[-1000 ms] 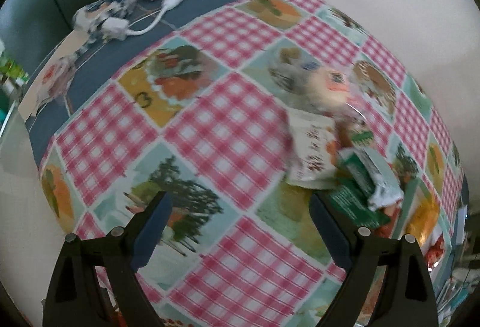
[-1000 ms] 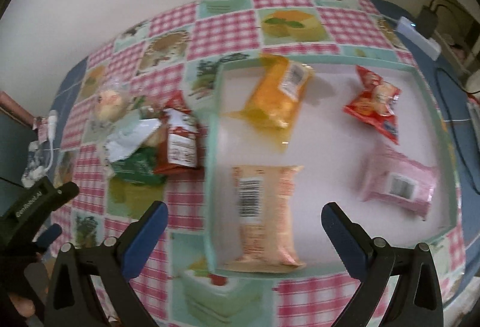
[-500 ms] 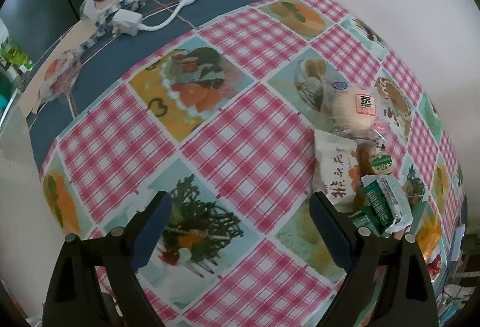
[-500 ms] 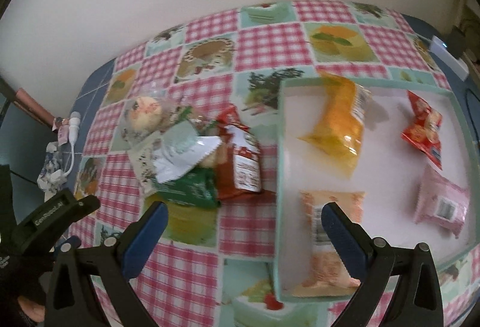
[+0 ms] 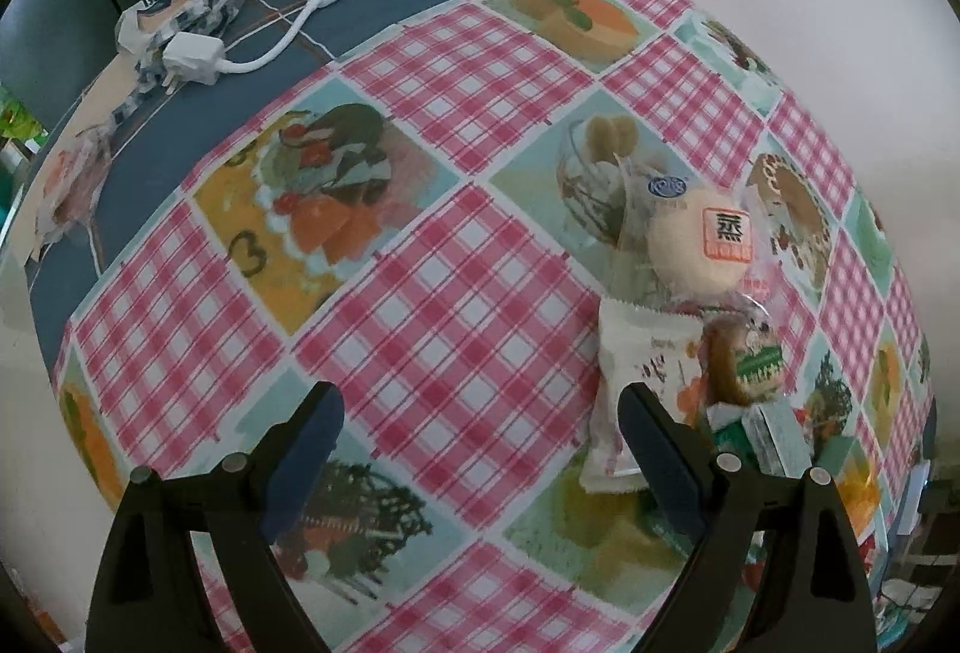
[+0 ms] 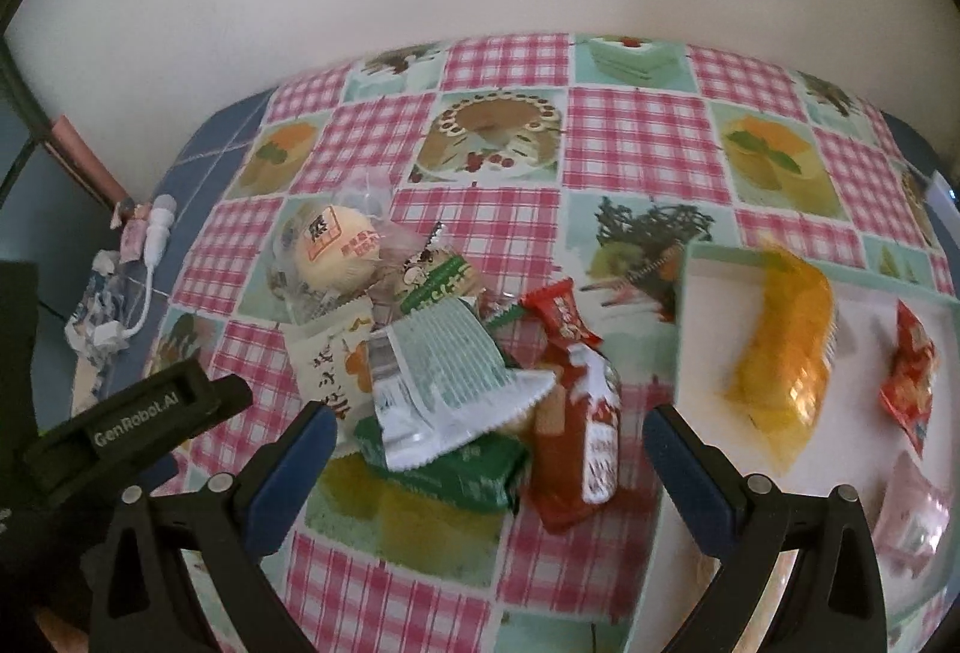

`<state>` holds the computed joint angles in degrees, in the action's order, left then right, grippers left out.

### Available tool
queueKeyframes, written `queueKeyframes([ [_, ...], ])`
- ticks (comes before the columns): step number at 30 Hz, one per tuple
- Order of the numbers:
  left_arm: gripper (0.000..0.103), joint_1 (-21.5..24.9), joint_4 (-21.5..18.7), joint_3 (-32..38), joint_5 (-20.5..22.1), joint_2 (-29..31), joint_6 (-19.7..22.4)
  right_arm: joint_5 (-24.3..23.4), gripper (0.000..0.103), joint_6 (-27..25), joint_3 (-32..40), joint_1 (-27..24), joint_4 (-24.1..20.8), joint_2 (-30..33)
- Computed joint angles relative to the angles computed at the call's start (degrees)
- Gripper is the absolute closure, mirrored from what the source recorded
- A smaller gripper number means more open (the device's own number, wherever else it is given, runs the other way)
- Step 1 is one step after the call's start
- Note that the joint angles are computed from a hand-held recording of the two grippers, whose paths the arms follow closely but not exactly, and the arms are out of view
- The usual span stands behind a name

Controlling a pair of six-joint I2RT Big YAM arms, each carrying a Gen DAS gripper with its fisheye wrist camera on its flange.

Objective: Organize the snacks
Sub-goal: 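Move both tools back toward the remaining snack pile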

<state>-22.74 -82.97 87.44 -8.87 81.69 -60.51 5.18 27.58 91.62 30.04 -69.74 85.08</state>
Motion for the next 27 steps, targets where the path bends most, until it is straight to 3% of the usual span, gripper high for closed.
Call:
queueKeyframes([
  [9,0.01,1.3,0.8,1.5,2.3,2.8,2.5,0.1,0.002,-1.8,2.4,0.1,0.1,3.7],
  [10,0.01,1.4,0.8,1.8,2.7,3.1,3.0,0.3,0.006,-2.1,2.6,0.2,0.1,4.0],
  [18,0.01,1.7,0.9,3.5,3.7,4.7,4.5,3.9,0.012,-4.8,3.2,1.4,-1.0,4.9],
  [23,0.01,1.3,1.0,3.5,3.9,4.9,4.8,6.0,0.027,-6.5,3.5,1.9,-1.6,4.7],
  [27,0.01,1.0,1.8,3.2,5.0,5.0,5.0,4.9,0.034,-7.2,3.3,1.7,-1.3,4.3],
])
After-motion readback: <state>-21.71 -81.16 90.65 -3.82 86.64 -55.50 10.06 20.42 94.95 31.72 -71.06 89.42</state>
